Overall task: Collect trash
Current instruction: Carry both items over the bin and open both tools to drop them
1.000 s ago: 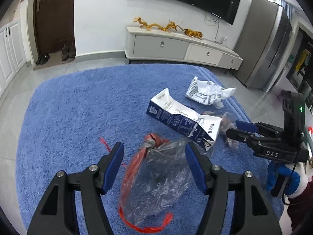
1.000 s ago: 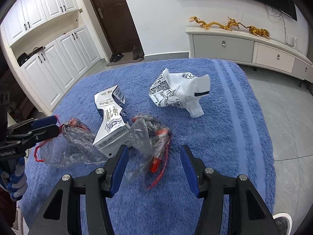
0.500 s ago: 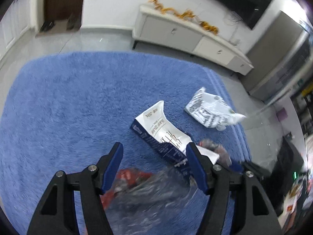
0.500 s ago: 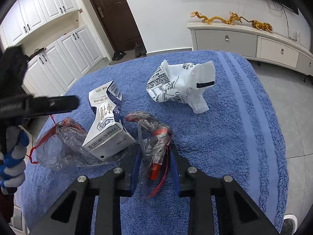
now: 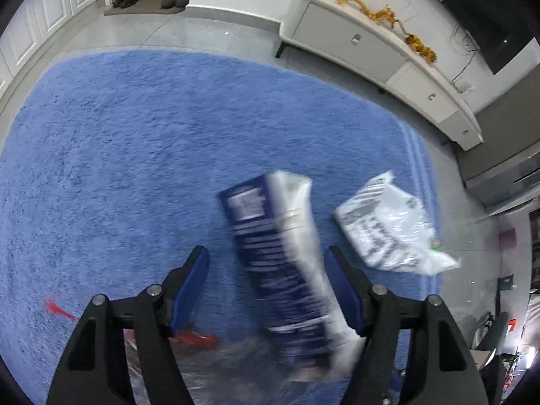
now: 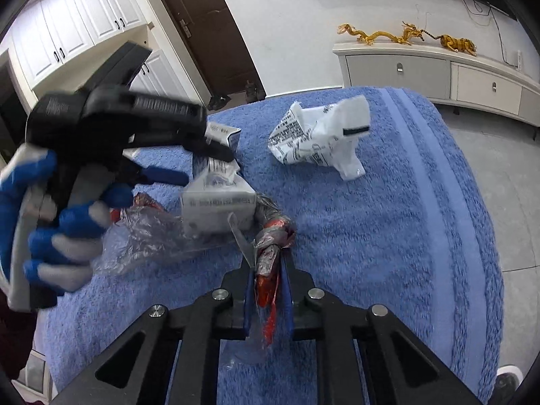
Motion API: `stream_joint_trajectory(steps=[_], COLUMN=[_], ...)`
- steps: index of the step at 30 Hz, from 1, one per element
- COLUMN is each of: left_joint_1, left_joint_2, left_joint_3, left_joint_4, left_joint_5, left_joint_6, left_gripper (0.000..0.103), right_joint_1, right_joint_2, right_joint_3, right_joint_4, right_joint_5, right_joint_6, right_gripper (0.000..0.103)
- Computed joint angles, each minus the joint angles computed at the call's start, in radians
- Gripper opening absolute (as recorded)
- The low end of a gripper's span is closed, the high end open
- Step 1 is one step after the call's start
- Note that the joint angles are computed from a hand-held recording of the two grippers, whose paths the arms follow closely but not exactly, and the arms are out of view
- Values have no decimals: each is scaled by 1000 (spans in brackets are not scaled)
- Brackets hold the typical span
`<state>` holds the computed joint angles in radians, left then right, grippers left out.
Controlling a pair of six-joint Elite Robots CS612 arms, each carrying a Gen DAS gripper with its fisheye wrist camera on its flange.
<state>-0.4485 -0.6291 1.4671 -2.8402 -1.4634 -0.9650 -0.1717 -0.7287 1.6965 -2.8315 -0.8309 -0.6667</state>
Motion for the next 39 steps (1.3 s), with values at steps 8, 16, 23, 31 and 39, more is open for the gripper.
stream_joint_trajectory(steps=[8,16,23,31,39], left_joint_1=[5,-5,-11,-40,-98], left_joint_2=[22,14,-18,-98,-193], left_joint_3=[-19,8,93,214,329], left_joint_4=[-15,-56,-260,-460,-558], left_joint_5=[-63,-48,-73,-57,8], left_joint_6=[-27,-40,-7,54,145], left_gripper=[69,45,42,41,41], right_joint_1=[-27,-63,-106,-146,-202], right_joint_2=[-13,-29,-60,-105,-152], right_joint_3=[27,61,118,196,280], right_joint_4=[-5,-44,-83,-168,-286], right_joint_5=[46,83,90,112,153], right_joint_6=[3,51,74,103,135], right_gripper=[12,11,11,11,11])
